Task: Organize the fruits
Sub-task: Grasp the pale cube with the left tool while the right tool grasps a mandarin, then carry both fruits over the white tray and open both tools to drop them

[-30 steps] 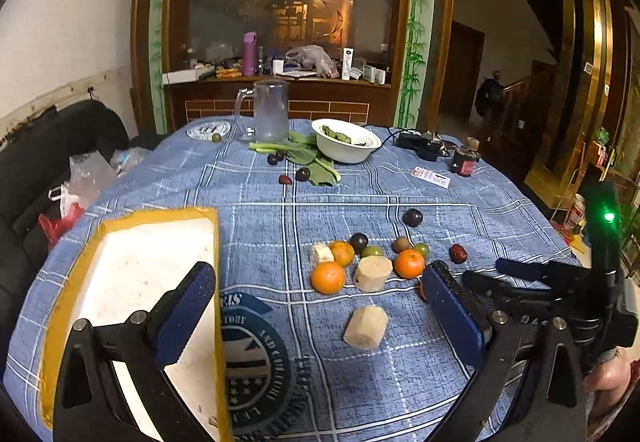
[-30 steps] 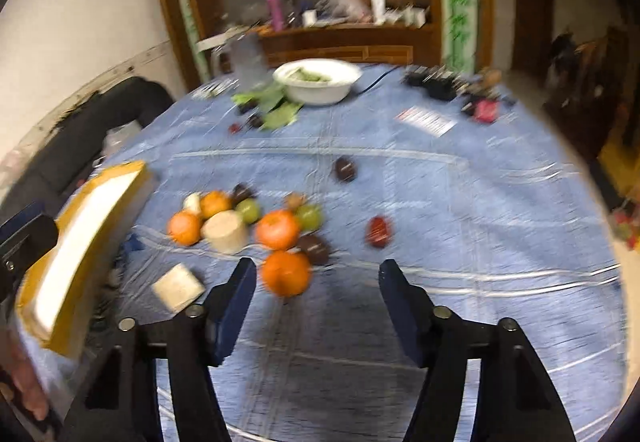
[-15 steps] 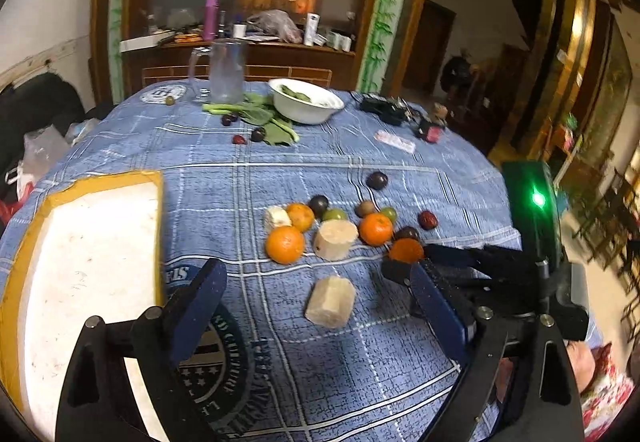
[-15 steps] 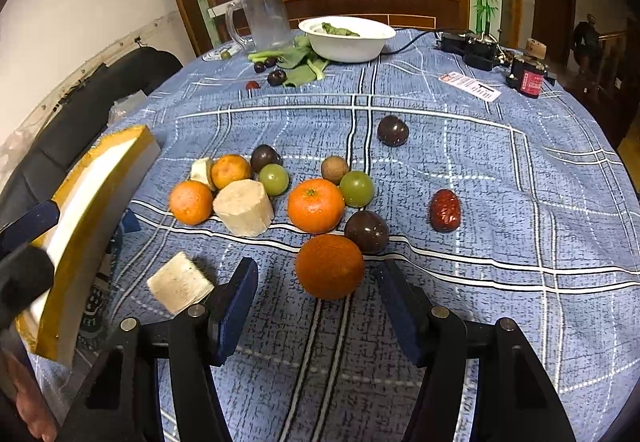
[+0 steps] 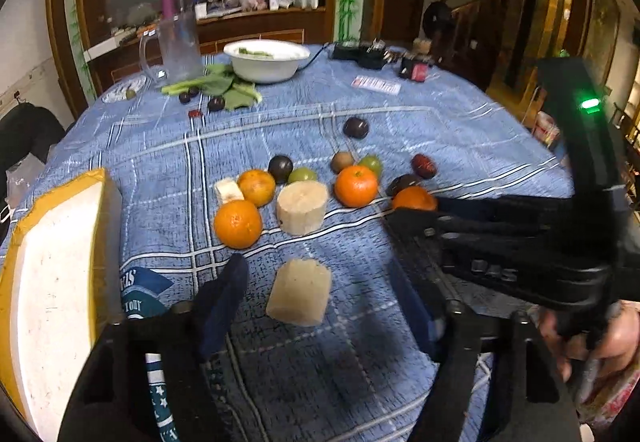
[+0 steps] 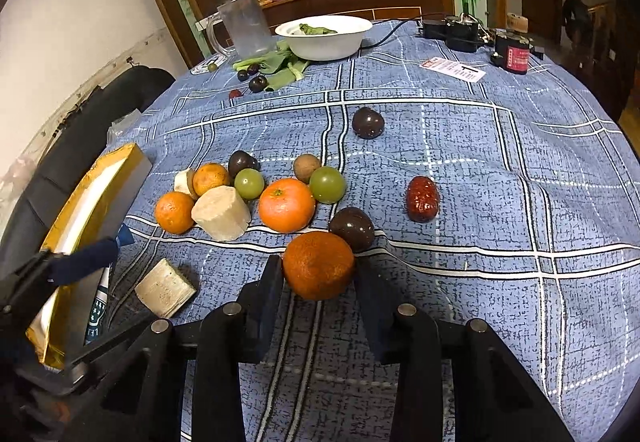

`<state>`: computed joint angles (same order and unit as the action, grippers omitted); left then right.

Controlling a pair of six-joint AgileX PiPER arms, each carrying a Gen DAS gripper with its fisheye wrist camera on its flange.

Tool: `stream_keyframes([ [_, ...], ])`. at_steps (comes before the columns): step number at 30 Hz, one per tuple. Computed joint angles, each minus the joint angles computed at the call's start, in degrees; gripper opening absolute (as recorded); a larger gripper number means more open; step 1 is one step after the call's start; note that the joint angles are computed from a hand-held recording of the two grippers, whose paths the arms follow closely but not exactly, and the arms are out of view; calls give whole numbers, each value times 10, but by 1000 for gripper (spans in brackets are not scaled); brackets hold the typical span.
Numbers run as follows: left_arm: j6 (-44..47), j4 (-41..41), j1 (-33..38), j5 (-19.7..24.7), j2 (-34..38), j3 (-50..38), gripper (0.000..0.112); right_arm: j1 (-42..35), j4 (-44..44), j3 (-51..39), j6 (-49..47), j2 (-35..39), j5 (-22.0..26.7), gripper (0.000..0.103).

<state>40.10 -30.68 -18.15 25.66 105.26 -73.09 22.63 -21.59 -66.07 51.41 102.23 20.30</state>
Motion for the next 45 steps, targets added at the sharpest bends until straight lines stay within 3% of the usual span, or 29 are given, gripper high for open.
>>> stream_keyframes([
  [4,-109,117,-17,-4,32,-21,67,3,-14,-1,13,0,3,39],
  [6,-124,130,-18,-5,36,-21,37,6,-23,-1,19,0,4,39],
  [13,-37,-2,23,-25,-27,27,34,22,-103,4,93,-2,6,39],
  [17,67,-135,106,28,-68,35,34,39,-143,11,144,-21,4,39],
  [22,96,-165,196,45,-87,43,34,78,-108,-14,123,-40,7,39],
  [29,101,-199,308,73,-45,34,34,159,42,-209,-62,55,67,40],
  [31,96,-207,331,90,-34,22,34,177,72,-277,-100,99,95,40],
  [37,139,-242,363,82,-41,31,36,220,115,-516,-175,257,213,40],
  [41,143,-253,378,90,-36,25,50,236,134,-648,-203,346,285,40],
  [45,135,-263,393,105,-38,22,65,249,109,-672,-206,362,301,41],
])
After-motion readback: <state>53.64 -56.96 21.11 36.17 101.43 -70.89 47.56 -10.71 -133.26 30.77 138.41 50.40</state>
